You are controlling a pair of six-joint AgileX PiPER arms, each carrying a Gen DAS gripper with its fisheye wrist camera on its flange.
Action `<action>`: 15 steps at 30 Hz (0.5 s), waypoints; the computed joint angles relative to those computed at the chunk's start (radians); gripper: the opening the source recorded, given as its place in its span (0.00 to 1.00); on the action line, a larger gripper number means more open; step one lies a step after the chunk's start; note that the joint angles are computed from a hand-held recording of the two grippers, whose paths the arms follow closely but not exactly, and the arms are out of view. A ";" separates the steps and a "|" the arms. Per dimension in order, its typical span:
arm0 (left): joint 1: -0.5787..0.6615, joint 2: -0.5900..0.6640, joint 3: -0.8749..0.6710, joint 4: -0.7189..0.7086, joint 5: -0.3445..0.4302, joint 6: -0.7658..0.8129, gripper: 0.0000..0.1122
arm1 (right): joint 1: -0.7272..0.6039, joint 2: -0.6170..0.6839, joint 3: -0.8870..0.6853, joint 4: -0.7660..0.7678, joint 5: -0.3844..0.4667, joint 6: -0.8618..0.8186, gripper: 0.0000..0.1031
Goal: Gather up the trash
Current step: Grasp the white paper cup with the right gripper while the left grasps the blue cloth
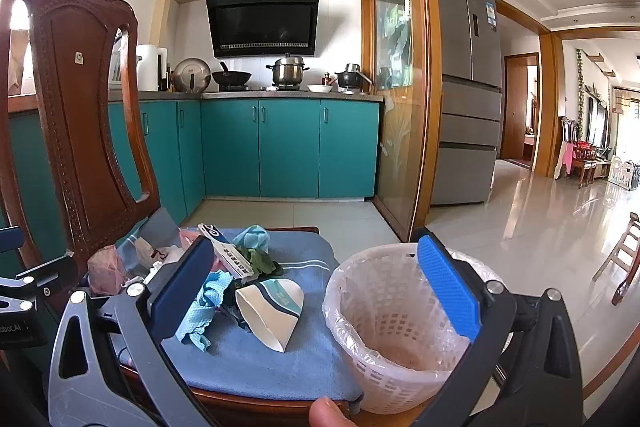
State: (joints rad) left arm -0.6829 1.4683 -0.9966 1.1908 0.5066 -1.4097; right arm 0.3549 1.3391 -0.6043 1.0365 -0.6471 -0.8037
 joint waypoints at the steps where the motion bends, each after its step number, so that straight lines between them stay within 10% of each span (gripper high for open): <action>1: 0.003 0.009 -0.004 -0.004 -0.002 0.003 0.89 | -0.005 0.010 -0.004 -0.004 0.002 0.003 0.97; 10: 0.095 0.141 -0.079 -0.230 -0.069 0.216 0.89 | -0.128 0.128 -0.092 -0.123 0.158 0.072 0.97; 15: 0.158 0.262 -0.171 -0.439 -0.048 0.427 0.89 | -0.237 0.283 -0.265 -0.262 0.472 0.110 0.84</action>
